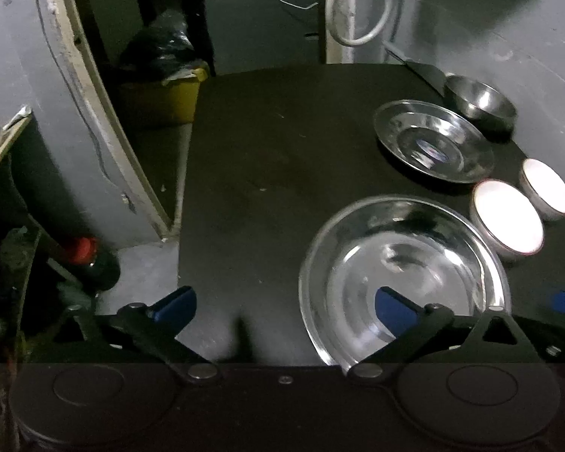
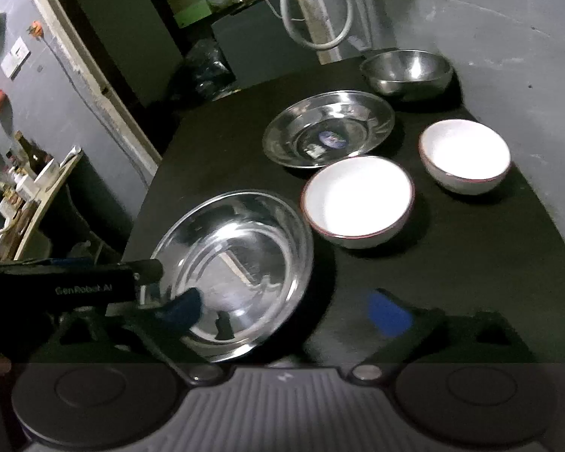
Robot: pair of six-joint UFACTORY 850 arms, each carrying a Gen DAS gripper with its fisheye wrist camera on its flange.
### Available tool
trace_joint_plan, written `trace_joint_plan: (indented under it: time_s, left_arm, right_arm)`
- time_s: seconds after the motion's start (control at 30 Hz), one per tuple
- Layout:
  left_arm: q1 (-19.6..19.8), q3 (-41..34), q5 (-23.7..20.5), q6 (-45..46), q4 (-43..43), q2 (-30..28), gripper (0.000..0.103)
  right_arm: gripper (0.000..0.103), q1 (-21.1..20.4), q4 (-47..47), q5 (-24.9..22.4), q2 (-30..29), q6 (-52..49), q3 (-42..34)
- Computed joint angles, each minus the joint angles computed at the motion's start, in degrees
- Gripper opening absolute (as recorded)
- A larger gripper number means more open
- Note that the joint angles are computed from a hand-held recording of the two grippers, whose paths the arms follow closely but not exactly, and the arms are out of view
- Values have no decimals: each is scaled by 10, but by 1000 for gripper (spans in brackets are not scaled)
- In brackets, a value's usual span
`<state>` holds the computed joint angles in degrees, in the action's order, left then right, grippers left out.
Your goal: Organize plates and bowls
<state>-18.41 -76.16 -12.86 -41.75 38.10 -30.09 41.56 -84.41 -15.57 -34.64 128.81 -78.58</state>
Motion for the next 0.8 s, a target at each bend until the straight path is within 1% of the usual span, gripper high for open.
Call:
trace_joint_plan:
  time_s: [0.07,0.1,0.13,0.2,0.27,0.33,0.37,0.43,0.47,0.5,0.6,0.7,0.8]
  left_arm:
    - [1,-12,-5,8,-3,-8,101]
    - [2,-16,-5,-6,14,-11,101]
    - [2,-21,-4,-44,53,-14,101]
    - [1,-33,1,-130,132,-23,102]
    - [0,-57,-1,-176,166,-37,102]
    - [-3,-86,-3,-197,172,-54,102]
    - [-4,-101,-1,-186,151,-64,102]
    - [-4,-133,9,-105,56,-84,102]
    - [-4,-148,14,-73,18,-94,102]
    - [-6,-163,16,-60,-2,-104,102]
    - [-13,-212,8,-62,-24,-140,102]
    - [-14,-266,-3,10,-121,-180,102]
    - [-17,-315,-25,60,-181,-216,102]
  right_arm:
    - [103,-2,-16,-7,6,16,8]
    - [103,-3,-40,-12,9,36,12]
    - [103,-4,-80,-18,13,67,18]
    - [103,-8,-131,-30,17,95,21]
    - [103,-15,-153,-46,17,86,17]
    - [103,-25,-153,-53,14,60,7]
    - [103,-31,-151,-56,12,48,2]
    - [103,-42,-141,-64,5,20,-13]
    - [103,-46,-134,-67,2,6,-20]
    - [103,-53,-124,-70,-4,-13,-29]
    - [103,-68,-106,-75,-24,-54,-58]
    - [103,-86,-74,-62,-50,-103,-92]
    - [103,-100,-55,-49,-78,-142,-122]
